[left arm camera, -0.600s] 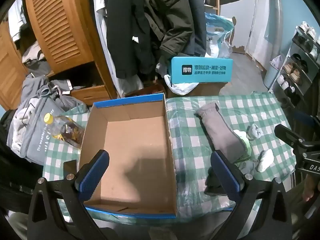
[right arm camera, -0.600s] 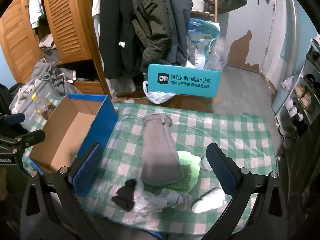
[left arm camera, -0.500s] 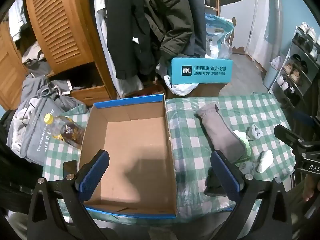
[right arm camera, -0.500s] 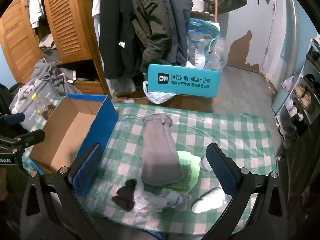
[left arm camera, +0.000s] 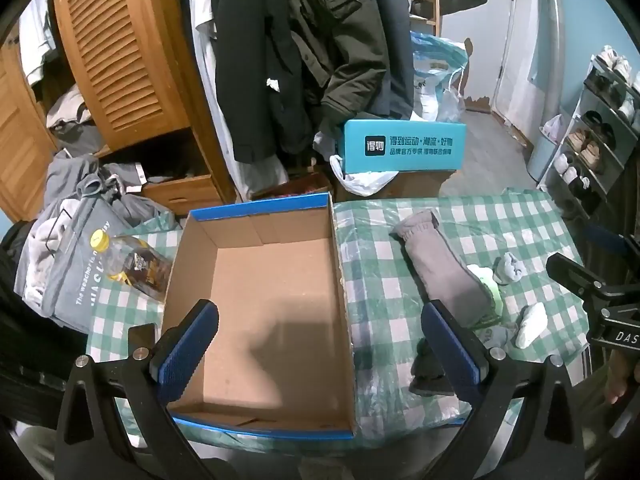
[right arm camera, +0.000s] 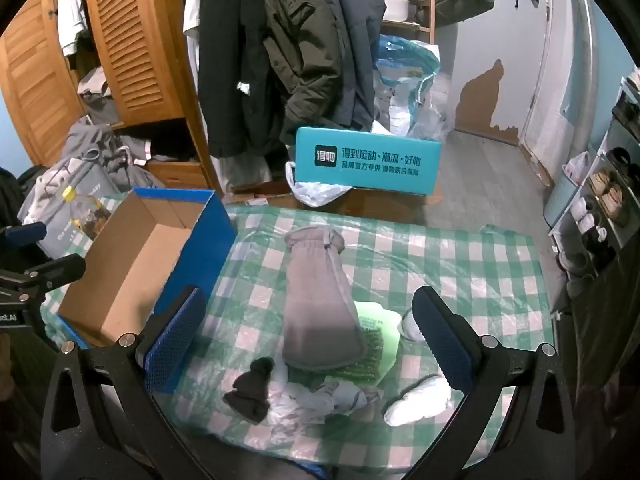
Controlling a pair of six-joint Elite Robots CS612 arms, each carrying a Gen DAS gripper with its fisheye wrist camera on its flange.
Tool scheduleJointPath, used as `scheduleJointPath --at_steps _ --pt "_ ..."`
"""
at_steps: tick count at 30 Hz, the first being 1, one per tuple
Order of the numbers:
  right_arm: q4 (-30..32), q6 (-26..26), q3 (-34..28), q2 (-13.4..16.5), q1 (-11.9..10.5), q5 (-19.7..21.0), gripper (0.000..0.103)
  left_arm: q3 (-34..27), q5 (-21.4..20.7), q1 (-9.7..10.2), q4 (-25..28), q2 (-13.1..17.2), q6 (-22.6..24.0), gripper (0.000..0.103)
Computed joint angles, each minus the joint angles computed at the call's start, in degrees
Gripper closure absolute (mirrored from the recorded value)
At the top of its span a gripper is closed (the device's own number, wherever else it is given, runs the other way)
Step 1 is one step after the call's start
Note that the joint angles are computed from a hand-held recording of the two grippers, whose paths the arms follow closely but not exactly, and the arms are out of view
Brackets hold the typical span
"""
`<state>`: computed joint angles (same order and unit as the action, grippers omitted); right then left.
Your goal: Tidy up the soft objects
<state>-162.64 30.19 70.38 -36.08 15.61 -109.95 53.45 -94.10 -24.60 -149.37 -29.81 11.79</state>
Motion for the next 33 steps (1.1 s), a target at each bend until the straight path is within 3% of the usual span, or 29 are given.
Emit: scheduleJointPath --at_steps 33 --pt "0.2 0.1 0.2 0.0 0.0 0.1 0.001 0.9 0.1 -0.12 -0.6 -0.4 0.4 0.001"
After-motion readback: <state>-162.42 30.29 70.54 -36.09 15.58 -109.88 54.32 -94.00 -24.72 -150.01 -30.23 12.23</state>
